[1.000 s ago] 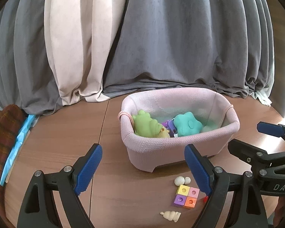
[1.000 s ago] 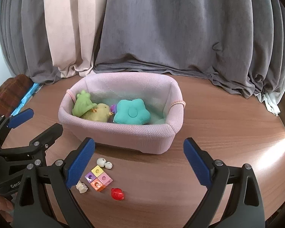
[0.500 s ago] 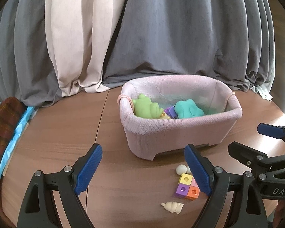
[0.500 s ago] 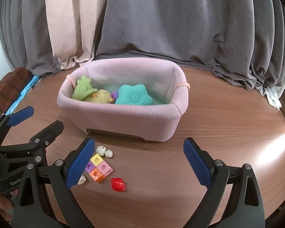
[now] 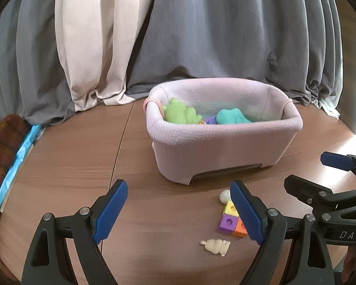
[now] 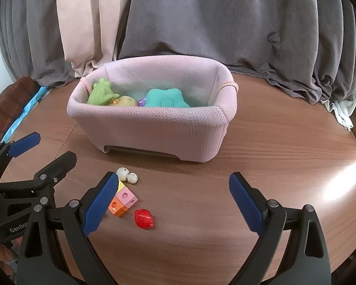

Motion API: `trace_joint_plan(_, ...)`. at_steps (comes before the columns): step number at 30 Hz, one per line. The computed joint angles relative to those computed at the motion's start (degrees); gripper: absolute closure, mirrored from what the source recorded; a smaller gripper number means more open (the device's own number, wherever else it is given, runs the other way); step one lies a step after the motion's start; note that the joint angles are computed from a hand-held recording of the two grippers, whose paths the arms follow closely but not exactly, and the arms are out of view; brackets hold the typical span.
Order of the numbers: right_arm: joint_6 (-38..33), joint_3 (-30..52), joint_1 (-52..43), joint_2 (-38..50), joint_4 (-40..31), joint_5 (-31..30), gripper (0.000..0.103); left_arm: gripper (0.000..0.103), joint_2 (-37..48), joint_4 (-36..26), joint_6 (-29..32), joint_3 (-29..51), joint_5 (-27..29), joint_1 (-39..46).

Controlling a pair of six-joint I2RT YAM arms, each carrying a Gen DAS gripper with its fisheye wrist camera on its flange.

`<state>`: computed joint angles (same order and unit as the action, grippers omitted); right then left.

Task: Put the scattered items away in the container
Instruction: 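Open both tools and pull them back toward the remaining cubes and red ball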

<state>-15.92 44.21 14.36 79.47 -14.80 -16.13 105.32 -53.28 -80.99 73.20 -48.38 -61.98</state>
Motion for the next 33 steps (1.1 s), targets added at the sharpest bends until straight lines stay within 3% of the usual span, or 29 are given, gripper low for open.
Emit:
trace_joint_plan(15,-2.99,-2.87,-2.54,1.23,1.62,-0.29,0.011,0.017,2.01,3.40,1.49,-0.21,1.72,-0.80)
trace_joint_plan(26,-4.41,-5.22,-1.30,0.72,1.99,-0.35,0.019,0.017,1.26,3.51,-0.46,-2.51,2.16,-1.28)
trace_joint_plan(33,-4.80,-6.43,0.13,1.08,2.59,0.27,0.030,0.017,1.10,3.86,-0.51,-2.97,2.24,-1.41)
